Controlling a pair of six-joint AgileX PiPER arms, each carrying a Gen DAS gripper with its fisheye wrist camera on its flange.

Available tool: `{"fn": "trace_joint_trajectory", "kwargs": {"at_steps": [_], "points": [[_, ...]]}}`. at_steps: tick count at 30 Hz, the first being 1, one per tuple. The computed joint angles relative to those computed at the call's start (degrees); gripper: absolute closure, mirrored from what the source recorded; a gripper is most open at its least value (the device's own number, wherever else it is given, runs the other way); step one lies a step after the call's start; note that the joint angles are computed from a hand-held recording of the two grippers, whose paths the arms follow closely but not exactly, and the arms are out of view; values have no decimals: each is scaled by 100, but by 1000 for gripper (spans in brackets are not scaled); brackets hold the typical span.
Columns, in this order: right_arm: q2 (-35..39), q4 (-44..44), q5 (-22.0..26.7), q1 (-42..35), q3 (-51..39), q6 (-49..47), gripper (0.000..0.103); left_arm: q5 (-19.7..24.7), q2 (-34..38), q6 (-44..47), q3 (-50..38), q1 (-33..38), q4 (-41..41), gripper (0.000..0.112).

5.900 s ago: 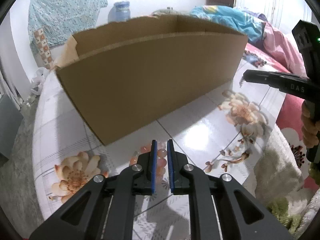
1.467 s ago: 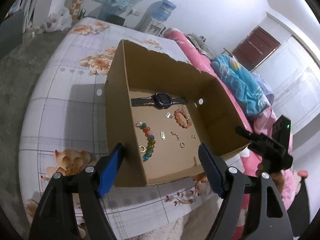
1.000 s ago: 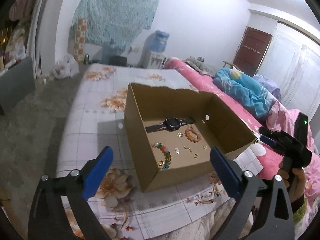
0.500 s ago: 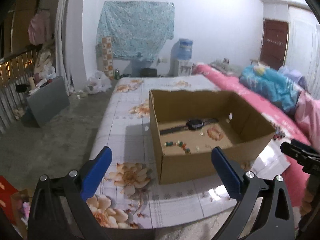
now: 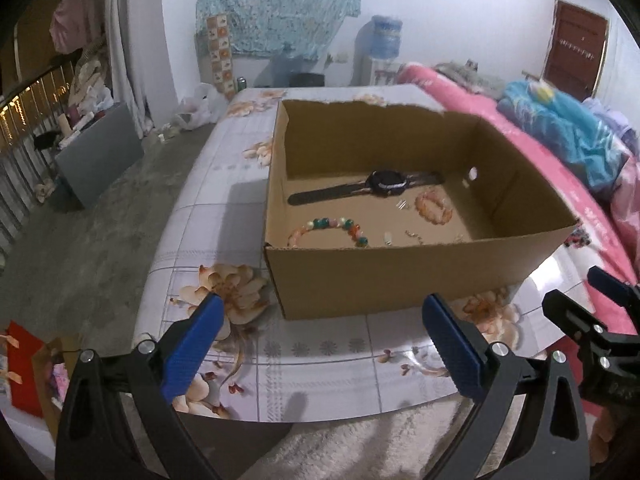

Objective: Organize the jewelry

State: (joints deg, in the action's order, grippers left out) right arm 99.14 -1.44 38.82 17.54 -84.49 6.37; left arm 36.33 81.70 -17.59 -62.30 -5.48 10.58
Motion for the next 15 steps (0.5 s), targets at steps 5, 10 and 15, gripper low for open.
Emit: {"fn": "trace_joint_trajectory", "kwargs": {"at_steps": [5,10,15], "points": [[184,81,146,-5,-192,17,8,181,190,-153,-180,-55,57,15],[273,67,202,-6,-294,89,8,275,313,-265,-321,-134,91,15],[342,98,259,-37,-371,69,8,306,393,-342,-391,-207,129,15]]}}
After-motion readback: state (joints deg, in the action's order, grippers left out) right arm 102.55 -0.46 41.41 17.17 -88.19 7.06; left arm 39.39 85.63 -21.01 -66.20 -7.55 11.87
